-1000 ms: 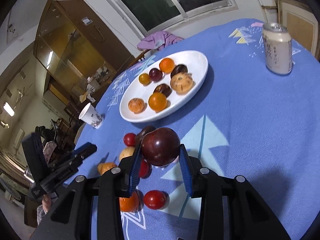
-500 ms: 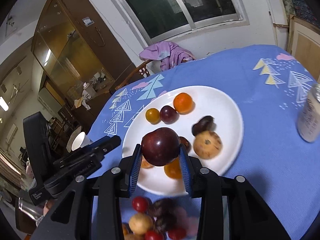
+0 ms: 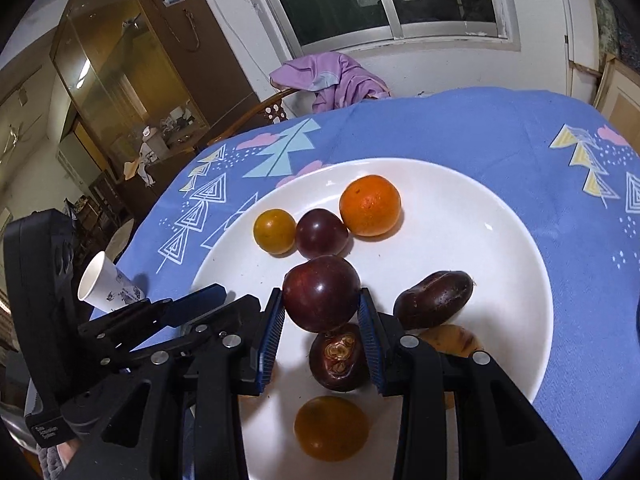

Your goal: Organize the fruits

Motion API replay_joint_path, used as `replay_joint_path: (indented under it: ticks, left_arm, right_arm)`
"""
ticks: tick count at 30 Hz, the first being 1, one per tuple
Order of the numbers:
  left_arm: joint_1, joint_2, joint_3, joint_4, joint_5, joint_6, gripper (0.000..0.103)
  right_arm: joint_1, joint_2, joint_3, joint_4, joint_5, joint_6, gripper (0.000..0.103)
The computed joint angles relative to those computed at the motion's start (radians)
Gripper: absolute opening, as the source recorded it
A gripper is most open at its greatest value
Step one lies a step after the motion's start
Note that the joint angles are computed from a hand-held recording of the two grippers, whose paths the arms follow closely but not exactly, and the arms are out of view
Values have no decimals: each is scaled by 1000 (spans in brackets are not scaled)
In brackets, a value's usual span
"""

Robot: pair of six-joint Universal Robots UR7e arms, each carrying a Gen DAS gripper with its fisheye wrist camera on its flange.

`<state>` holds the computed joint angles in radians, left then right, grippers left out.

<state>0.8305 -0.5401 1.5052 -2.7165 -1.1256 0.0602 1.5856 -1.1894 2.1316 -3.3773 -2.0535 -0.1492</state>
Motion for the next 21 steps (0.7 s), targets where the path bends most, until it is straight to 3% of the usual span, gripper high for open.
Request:
replay_joint_path:
  ticks: [6, 8, 12, 15, 17, 21]
  left_arm:
    - [22, -41, 4, 50, -125, -53, 42]
    - [18, -68, 30, 40, -127, -59, 41]
    - [-28, -193, 185, 12, -31, -14, 43]
    - [-78, -337, 424, -100, 85, 19, 43]
    - [-98, -418, 555, -141, 115, 4, 43]
    - [-87, -459, 623, -128, 96, -58, 43]
  right_arm:
    - [-9, -30, 21, -6, 71, 22, 38]
    - [-11, -37, 26, -1, 84, 26, 38]
    - [-11, -61, 37, 7, 121, 36, 38]
    - [2, -74, 47, -4, 135, 30, 38]
    - [12, -81, 55, -9, 142, 27, 38]
    - [26, -90, 65, -9, 149, 29, 38]
